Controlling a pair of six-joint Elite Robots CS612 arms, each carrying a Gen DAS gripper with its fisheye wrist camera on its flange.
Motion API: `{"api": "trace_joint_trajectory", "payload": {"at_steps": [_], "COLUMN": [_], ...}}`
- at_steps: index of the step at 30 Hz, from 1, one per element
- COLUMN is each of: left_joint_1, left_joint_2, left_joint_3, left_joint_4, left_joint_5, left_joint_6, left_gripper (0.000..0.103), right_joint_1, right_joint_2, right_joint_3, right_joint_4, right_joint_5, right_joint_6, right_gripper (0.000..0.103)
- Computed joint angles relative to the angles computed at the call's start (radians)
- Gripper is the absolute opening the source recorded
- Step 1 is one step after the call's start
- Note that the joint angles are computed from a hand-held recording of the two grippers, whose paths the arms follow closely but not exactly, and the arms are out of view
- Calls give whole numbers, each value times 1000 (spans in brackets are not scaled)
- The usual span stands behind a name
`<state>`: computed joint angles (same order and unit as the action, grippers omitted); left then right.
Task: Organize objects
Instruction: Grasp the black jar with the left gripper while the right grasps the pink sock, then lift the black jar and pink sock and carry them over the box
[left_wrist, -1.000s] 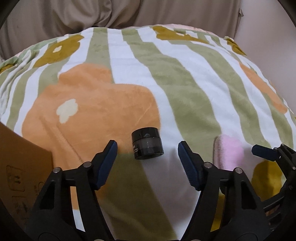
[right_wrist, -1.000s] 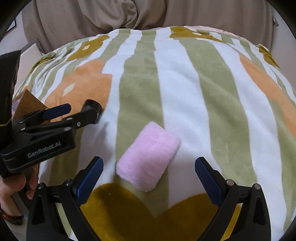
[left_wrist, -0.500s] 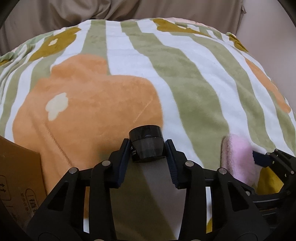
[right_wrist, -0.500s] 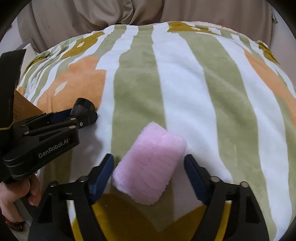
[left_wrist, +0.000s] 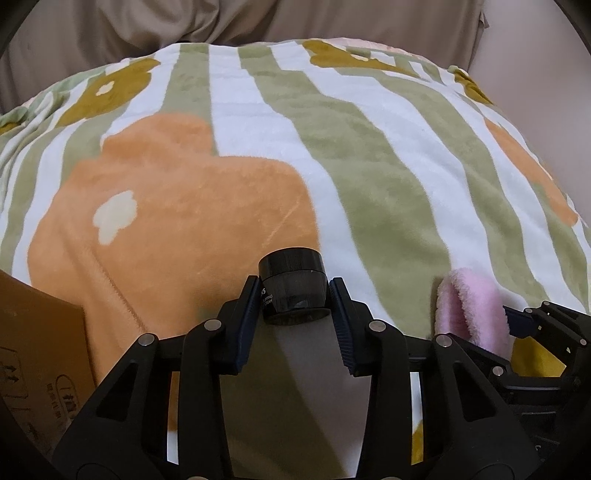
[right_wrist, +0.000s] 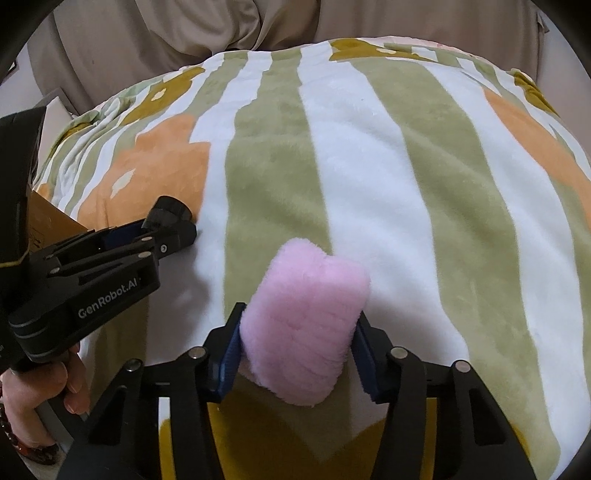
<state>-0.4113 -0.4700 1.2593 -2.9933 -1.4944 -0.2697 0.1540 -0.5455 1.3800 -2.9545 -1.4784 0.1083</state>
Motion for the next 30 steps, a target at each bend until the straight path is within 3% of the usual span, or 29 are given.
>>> {"api": "trace_joint_trajectory", "payload": {"at_steps": [16,30], "left_joint_1": [-14,-20], "left_joint_2": [-78,-235], "left_joint_3": [94,275], "left_joint_4": [-84,-247], "left_joint_5": [2,40], "left_joint_6": [-1,7], "left_gripper": [34,34], "right_joint_1": [2,26], "right_joint_2": [-59,-178], "right_joint_3": [65,171], "right_joint_4": [-54,-154], "right_joint_5": [7,-14], "right_joint_6": [6,-9], "right_gripper": [42,42]}}
